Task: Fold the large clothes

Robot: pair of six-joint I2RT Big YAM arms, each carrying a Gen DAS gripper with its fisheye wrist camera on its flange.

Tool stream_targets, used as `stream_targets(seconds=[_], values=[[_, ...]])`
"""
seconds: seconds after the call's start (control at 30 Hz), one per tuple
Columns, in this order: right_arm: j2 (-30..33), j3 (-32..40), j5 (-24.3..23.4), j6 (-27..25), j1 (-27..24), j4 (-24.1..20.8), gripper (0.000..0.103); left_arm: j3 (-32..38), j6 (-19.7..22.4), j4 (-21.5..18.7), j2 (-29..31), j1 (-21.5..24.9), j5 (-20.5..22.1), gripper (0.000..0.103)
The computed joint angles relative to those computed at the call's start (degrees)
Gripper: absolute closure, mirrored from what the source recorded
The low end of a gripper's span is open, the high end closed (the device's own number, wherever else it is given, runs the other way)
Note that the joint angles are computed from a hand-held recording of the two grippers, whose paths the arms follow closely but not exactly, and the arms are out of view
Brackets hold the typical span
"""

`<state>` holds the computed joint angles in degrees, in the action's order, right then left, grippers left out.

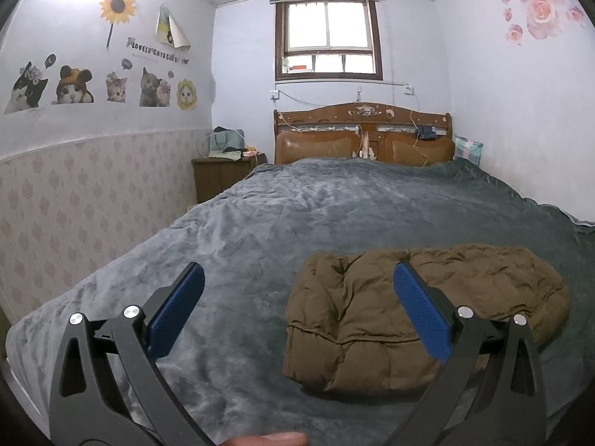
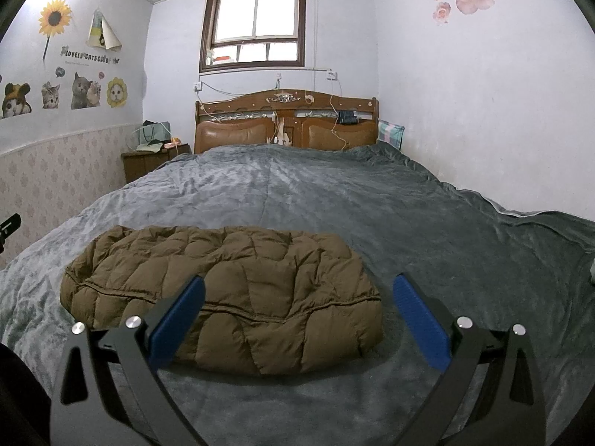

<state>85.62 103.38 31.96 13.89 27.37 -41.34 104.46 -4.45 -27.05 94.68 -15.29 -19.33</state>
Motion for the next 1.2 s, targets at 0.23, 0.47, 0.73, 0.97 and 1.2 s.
stream_targets(seconds=[0.23, 0.47, 0.73, 0.97, 1.2], values=[[0.0, 0.2, -0.1, -0.1, 0.0, -0.2, 0.002, 0.3, -0.9, -0.6, 0.1, 0.4, 0.8, 0.003], [-0.1, 0.1, -0.2, -0.1, -0.1, -0.2, 0.002, 1.5, -0.7, -1.8, 0.9, 0.4, 1.2, 0.003], [-0.2, 0.1, -0.2, -0.2, -0.2, -0.3, 0.002, 1.7, -0.3, -2.0, 1.1, 0.3, 1.2, 0.003], [-0.3, 0.0, -0.3, -0.2, -0.2, -0.3, 0.002, 1.6, -0.1, -1.8, 1.1, 0.4, 1.3, 0.003], [-0.3, 0.0, -0.4, -0.2, -0.3, -0.4, 0.002, 1.6, -0.2, -1.8, 1.1, 0.4, 1.2, 0.003]])
